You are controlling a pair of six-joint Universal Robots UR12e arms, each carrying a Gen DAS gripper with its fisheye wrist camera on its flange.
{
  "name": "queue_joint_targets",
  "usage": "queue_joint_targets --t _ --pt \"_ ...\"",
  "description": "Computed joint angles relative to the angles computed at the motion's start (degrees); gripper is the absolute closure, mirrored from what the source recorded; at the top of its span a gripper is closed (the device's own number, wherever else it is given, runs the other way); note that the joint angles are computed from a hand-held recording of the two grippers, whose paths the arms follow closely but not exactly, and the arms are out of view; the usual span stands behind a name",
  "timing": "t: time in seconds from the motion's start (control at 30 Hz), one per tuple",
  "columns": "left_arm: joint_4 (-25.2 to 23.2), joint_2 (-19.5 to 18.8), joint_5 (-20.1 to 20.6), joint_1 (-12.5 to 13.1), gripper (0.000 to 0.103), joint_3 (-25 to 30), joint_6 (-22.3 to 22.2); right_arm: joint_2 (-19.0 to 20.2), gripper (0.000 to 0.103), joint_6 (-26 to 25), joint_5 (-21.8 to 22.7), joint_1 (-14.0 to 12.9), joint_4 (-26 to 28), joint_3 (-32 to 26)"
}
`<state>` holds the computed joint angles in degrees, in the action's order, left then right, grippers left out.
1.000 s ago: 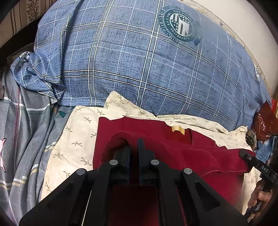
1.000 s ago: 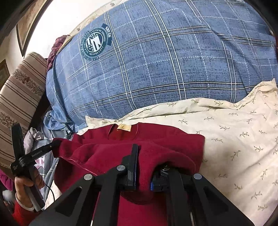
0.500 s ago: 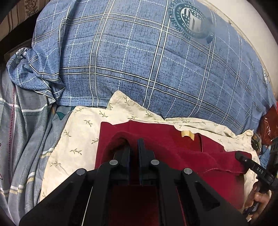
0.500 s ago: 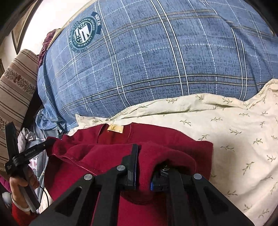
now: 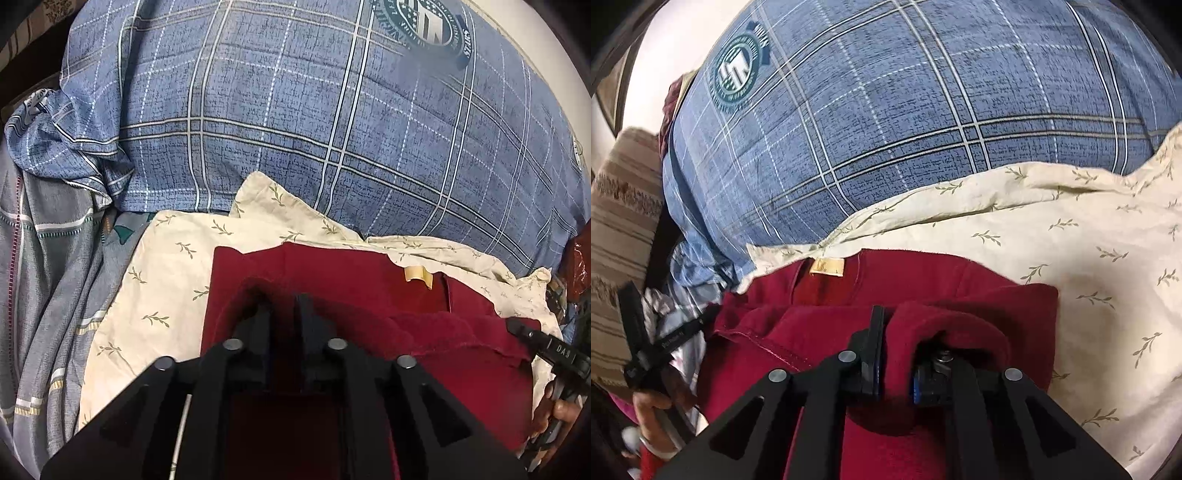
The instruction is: Fold small clothes
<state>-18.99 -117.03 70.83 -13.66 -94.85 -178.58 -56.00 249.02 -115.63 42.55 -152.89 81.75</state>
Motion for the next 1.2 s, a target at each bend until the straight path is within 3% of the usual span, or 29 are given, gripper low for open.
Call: queue_joint_targets --t 0.03,0.1,0.17,0.23,0.37,0.43,0.47,0.53,0.6,0.67,0.7,0.77,0.87,0.93,1.0,1.1,1.2 --pt "-0.48 0.02 -0.58 0.11 0.071 0.13 0.14 -0.18 0.09 0.46 0.24 -0.11 -1.12 0.42" --pt "-0.52 0.27 -3.41 0.74 0.03 0.12 -0.02 -0.58 0.088 0.74 -0.18 -0.1 -3.48 1.2" --pt "5.17 0.76 -2.24 1.11 0.019 -1.14 -3.13 -0.8 0.083 0.42 -1.6 0.2 -4.82 1.37" --pt "8.4 1.08 -1.75 1.59 0.019 -1.7 -4.92 -1.14 0.066 0.24 -2.33 0.35 -7.06 1.94" --pt "7.42 1.35 -1.74 2.21 0.019 -1.58 -5.89 -1.91 0.061 3.59 -3.05 0.42 -9.55 3.27" --pt "6.39 1.26 -0.92 2.06 0.019 -1.34 -5.87 -2.34 0.034 5.63 -8.43 1.38 -4.91 2.55" --pt "6.06 1.23 -1.0 2.02 0.019 -1.26 -5.79 -2.48 0.032 6.25 -10.86 1.79 -3.43 2.3" --pt "5.19 1.2 -1.04 1.85 0.019 -1.19 -5.22 -2.81 0.032 5.68 -13.81 2.33 -4.03 2.54" --pt "4.63 1.23 -0.67 1.53 0.019 -1.4 -3.93 -2.57 0.033 2.24 -12.16 2.21 -4.97 2.08" --pt "3.96 0.95 0.89 0.96 0.019 -1.32 -2.35 -1.47 0.035 -0.92 -10.5 2.09 -0.7 -0.37" --pt "1.97 0.58 2.96 0.36 0.019 -0.81 -0.62 -0.38 0.038 -2.69 -9.83 1.98 3.07 -2.43" --pt "-1.84 -0.04 5.53 -0.25 0.019 0.18 1.46 0.7 0.047 -3.97 -8.38 1.59 5.77 -3.87" --pt "-3.44 -1.15 5.59 -0.14 0.017 0.83 1.31 1.49 0.047 -1.21 -6.42 0.45 11.56 -4.34" --pt "-4.33 -1.42 4.6 0.26 0.014 1.23 0.0 0.89 0.046 1.66 -2.68 -0.45 10.08 -2.22" --pt "-4.26 -1.22 4.29 0.59 0.015 1.1 -0.91 0.59 0.046 2.32 -4.21 -0.1 9.66 -2.1" --pt "-2.66 -0.23 5.16 0.73 0.015 0.13 -1.66 1.19 0.041 0.22 -8.37 1.38 16.66 -6.12" --pt "-0.91 1.27 3.31 1.3 0.015 -1.41 -1.26 2.39 0.037 -6.08 -8.44 2.89 10.87 -8.3"
